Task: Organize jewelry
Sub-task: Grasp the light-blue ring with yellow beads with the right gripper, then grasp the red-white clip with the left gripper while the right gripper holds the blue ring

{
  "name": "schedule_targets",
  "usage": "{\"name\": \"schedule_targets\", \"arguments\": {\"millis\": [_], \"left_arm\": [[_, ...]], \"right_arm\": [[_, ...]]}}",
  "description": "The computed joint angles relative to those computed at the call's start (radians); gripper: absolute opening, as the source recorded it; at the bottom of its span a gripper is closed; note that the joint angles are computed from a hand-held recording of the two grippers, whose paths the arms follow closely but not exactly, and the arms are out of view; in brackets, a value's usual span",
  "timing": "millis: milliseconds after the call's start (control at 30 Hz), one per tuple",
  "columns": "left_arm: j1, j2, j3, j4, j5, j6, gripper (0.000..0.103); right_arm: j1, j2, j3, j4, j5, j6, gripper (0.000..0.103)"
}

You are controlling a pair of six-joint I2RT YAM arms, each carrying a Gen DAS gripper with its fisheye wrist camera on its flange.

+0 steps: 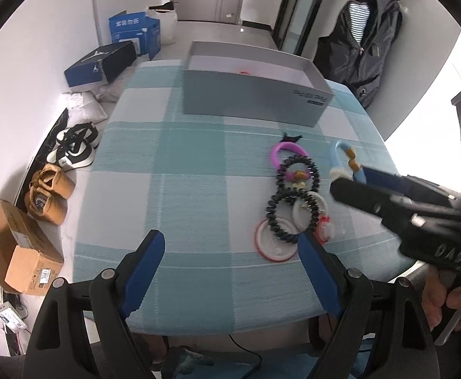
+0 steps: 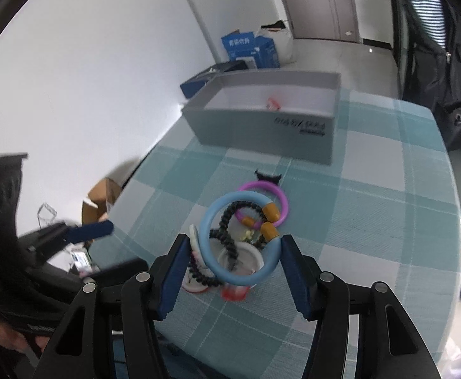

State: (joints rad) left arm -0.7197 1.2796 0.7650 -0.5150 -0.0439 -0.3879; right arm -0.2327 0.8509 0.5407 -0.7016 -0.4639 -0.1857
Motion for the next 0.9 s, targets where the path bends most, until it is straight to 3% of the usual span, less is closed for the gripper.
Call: {"name": "schedule_targets", "arguments": {"millis": [300, 633, 767, 833, 900], "left_arm": [[-0.127, 0.055, 0.051, 0.012, 0.011, 0.022, 0.083], [-0.277, 0.153, 0.134, 0.021, -0.065, 0.061, 0.081], [-0.277, 0.200, 0.160, -0.001, -0.072, 0.057, 0.060], [-0.282, 0.215, 0.166, -0.015, -0.090, 0.044, 0.056], [-0.276, 0.225, 0.170, -0.024, -0.086, 0.037, 0.046]], "right_arm": [[-0.325, 0.022, 0.082, -0.092, -0.166, -0.118, 0.057], [-0.609, 0.113, 0.174, -0.249, -0.308, -0.333, 0.057], [-0.659, 0.135, 0.192, -0.290, -0.337, -0.394, 0.057], [-0.683, 0.150, 0.205, -0.309, -0.349, -0.418, 0.057], [-0.699, 0.162, 0.215, -0.322, -0.359, -0.433, 0.057]]}}
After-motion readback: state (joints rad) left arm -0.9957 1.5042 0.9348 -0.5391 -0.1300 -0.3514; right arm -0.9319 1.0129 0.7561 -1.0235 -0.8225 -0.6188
